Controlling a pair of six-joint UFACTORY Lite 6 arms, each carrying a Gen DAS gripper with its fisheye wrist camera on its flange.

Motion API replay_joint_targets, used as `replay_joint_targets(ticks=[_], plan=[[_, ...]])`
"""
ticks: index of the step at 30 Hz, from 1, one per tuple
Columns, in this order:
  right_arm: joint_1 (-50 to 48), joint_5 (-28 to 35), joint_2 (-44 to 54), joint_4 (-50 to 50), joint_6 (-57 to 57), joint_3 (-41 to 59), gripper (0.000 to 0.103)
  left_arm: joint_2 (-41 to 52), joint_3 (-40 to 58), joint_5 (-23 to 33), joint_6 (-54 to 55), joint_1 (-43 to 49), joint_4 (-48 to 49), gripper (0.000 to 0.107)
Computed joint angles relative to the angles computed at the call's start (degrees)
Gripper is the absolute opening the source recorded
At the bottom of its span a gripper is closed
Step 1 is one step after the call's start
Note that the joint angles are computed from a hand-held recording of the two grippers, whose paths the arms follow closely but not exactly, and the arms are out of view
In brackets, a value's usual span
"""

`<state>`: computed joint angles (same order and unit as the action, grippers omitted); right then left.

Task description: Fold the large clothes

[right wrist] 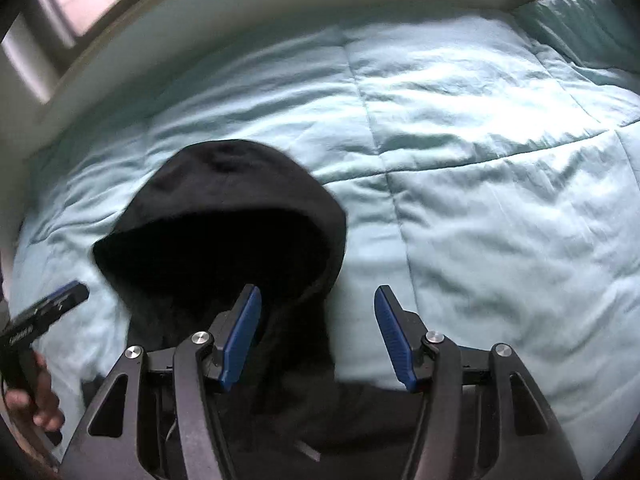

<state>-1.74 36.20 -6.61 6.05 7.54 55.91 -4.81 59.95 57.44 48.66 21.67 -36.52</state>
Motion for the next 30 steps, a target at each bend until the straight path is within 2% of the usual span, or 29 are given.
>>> replay_joint_targets(ticks=[5, 6, 7, 8, 9, 10, 12, 14, 15, 16, 18, 20, 21, 23, 26, 28, 30], plan=[[-0.74, -5.23, 12.68, 1.07, -0.45, 4.88, 0.059, 5.29, 0.32, -5.9, -1.0, -3.29, -1.93, 0.064], [-0.76, -5.99, 13.65, 2.24, -1.67, 5.01, 0.051, 6.04, 0.48, -6.83, -0.99, -3.73, -2.49, 0.064], [-0.79, -6.91, 14.45, 3.57, -3.16, 4.81, 0.037, 6.85, 0.58, -8.74, -1.9, -4.54, -2.28, 0.064], [-0.17, -7.59, 15.66, 2.93, -2.96, 5.37, 0.028, 7.54, 0.75, -10.95, -3.19, -5.36, -1.53, 0.061], [0.51, -8.14, 15.46, -0.11, -0.4, 5.25, 0.011, 7.89, 1.14, -12.1, -3.8, -5.24, -1.17, 0.03], [0.35, -8.66, 14.6, -1.0, -0.25, 4.66, 0.008, 8.6, 2.23, -10.85, -3.29, -3.72, -2.08, 0.009], [-1.8, -8.95, 9.14, 4.42, -5.56, 1.48, 0.006, 9.09, 4.56, -1.32, 2.03, 4.1, -10.41, 0.009], [-4.53, -8.48, 3.15, 10.22, -12.2, -2.5, 0.006, 8.05, 5.16, 5.76, 5.7, 10.12, -13.48, 0.012], [-5.15, -8.84, 2.34, 11.95, -14.6, -3.99, 0.006, 8.62, 4.84, 6.82, 5.89, 11.35, -13.23, 0.018], [-4.99, -9.34, 3.16, 11.91, -15.11, -4.6, 0.006, 9.65, 4.36, 5.48, 4.8, 11.08, -11.95, 0.03], [-4.61, -11.85, 9.56, 13.4, -17.78, -5.38, 0.006, 17.81, 4.43, -0.52, -0.08, 8.8, -6.5, 0.033], [-4.21, -14.69, 17.97, 17.47, -22.58, -4.53, 0.006, 26.38, 5.45, -0.09, 0.37, 9.0, -7.57, 0.033], [-4.18, -14.78, 20.69, 19.2, -24.63, -3.63, 0.007, 27.5, 5.61, 1.13, 2.73, 10.23, -9.37, 0.033], [-4.64, -14.59, 19.89, 21.47, -27.51, -4.04, 0.008, 25.69, 5.45, 3.17, 4.11, 11.52, -9.2, 0.033], [-6.09, -10.39, 13.52, 19.42, -28.03, -5.88, 0.023, 17.84, 3.18, 6.3, 8.92, 14.61, -6.7, 0.033], [-6.91, -7.88, 6.43, 17.14, -27.79, -9.13, 0.047, 12.47, 1.8, 7.06, 10.6, 16.43, -4.19, 0.032], [-7.5, -5.18, 0.35, 16.71, -28.65, -11.4, 0.061, 8.58, 2.14, 9.25, 12.87, 18.58, -3.6, 0.032]])
